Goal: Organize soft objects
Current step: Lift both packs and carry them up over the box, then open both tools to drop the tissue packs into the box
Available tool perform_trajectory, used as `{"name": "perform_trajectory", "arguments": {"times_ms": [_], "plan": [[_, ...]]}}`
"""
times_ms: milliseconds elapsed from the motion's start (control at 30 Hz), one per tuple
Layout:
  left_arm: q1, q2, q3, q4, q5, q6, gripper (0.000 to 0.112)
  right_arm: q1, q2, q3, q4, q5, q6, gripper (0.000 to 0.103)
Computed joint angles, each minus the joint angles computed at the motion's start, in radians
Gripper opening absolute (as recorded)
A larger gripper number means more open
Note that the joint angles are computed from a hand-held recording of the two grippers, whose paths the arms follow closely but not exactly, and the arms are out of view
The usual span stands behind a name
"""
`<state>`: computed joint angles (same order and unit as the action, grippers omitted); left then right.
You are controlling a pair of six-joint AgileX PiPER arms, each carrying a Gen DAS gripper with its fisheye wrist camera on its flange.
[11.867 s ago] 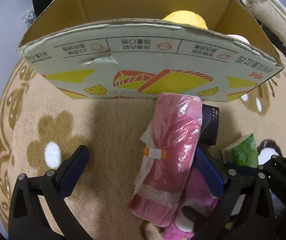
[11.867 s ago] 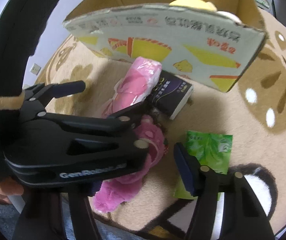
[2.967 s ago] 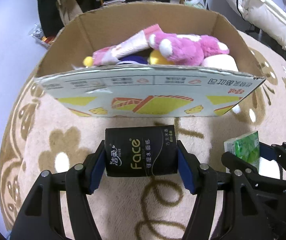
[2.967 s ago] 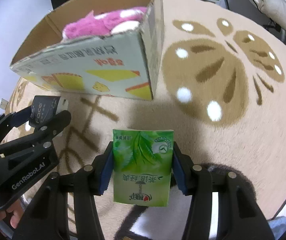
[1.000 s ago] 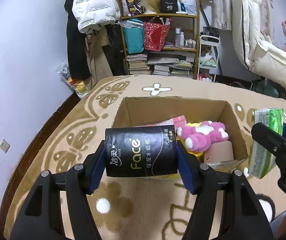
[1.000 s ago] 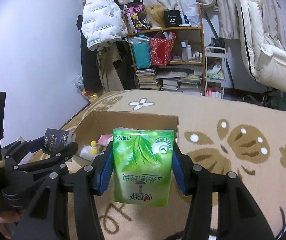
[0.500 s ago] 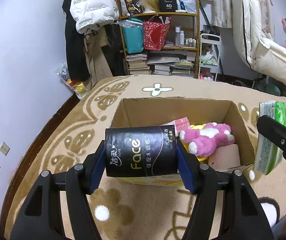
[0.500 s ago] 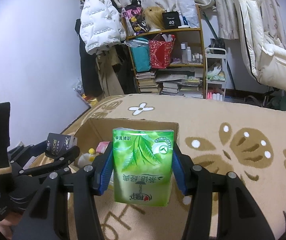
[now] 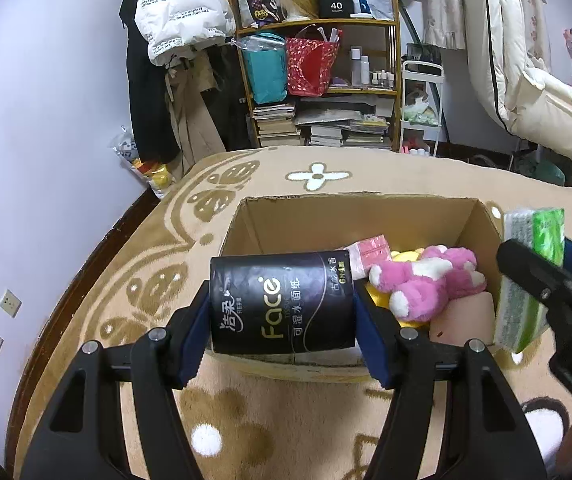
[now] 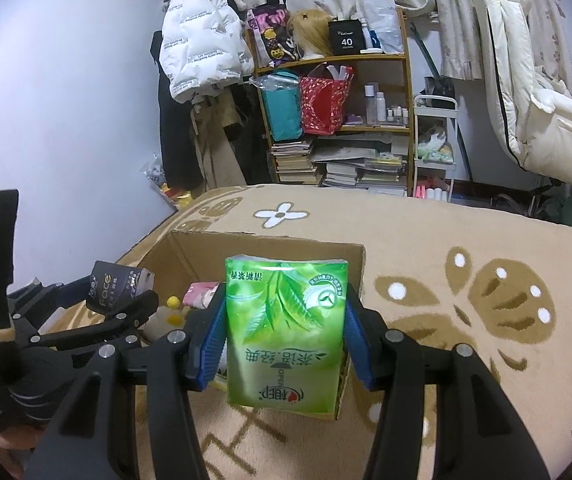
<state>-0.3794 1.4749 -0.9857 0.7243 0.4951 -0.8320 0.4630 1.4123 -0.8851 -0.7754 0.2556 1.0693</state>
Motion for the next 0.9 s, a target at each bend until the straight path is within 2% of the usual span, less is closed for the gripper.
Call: {"name": "perform_trajectory", "arguments": {"times_ms": [367,567,700,800,833,900], "plan": [[-0.011,0.020,0.011,0.103,-0.026,-0.078,0.065,-0.020,0.068,-0.028,0.016,-0.017,-0.012,0.056],[-0.034,0.030,0.010,0.173,-0.004,-0.132,0.066,-0.036,0.081,-0.037,0.088,-0.019,-0.082,0.056],[-0.064,0.021,0.024,0.282,0.025,-0.237,0.082,-0.038,0.082,-0.036,0.083,-0.024,-0.075,0.056],[-0.080,0.014,0.032,0.338,0.043,-0.282,0.089,-0.039,0.082,-0.038,0.083,-0.023,-0.076,0.059],[-0.084,0.015,0.031,0.349,0.052,-0.289,0.090,-0.041,0.082,-0.038,0.084,-0.025,-0.076,0.063],[-0.093,0.018,0.026,0.352,0.071,-0.289,0.099,-0.046,0.074,-0.033,0.075,-0.032,-0.059,0.072]]}}
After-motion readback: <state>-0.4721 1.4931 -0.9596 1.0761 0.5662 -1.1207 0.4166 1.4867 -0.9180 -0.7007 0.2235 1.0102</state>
